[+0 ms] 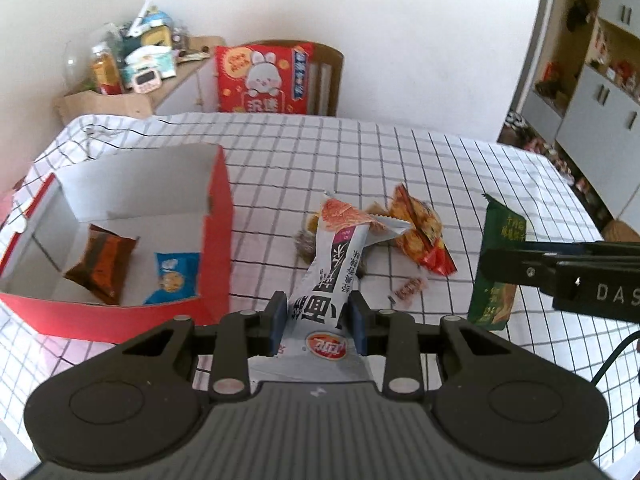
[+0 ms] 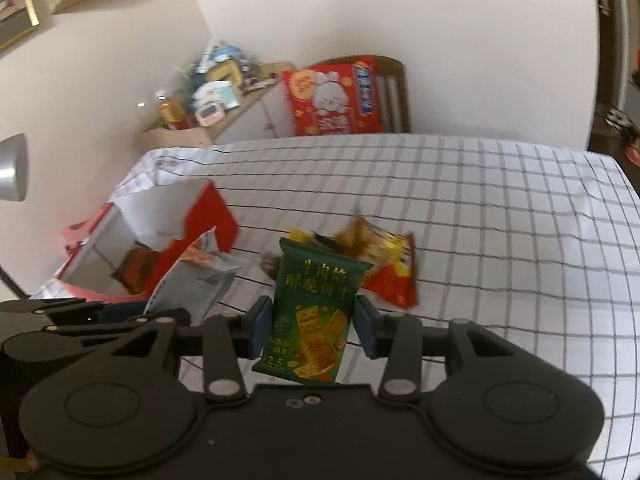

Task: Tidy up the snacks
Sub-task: 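Carry both packets into the red box and open both tools to release them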

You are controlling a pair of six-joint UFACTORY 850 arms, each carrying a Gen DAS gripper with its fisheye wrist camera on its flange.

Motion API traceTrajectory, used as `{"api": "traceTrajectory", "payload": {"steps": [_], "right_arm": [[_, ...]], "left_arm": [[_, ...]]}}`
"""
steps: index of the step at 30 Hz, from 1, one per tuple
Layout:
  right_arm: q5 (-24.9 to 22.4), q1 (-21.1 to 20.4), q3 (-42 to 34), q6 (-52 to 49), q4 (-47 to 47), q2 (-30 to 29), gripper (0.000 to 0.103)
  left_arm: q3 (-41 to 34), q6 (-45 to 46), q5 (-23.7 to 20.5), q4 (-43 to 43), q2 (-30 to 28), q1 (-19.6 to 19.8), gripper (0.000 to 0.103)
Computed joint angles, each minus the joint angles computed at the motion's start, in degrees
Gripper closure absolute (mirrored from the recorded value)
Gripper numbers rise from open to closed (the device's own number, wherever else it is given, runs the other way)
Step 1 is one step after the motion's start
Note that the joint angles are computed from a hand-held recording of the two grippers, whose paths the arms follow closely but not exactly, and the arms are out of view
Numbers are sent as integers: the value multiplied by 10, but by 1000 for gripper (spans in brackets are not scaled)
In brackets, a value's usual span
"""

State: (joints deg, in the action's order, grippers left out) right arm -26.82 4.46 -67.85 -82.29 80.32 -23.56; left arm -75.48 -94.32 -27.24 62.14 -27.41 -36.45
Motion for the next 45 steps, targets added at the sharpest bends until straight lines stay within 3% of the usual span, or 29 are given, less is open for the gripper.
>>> {"api": "traceTrajectory", "payload": {"steps": [15,23,35,45], "right_arm": [[17,100,-79,32,-9,-29,61],[42,154,-146,125,-88,-77,61],[43,208,-262,334,-300,-173,61],[26,240,-347,458,-442,-245,61]], "left_arm": [[95,-73,20,90,92,78,71],[131,-67,30,102,116,138,71],[121,25,32,58,83,229,71],[83,124,27,15,26,258,71]]}}
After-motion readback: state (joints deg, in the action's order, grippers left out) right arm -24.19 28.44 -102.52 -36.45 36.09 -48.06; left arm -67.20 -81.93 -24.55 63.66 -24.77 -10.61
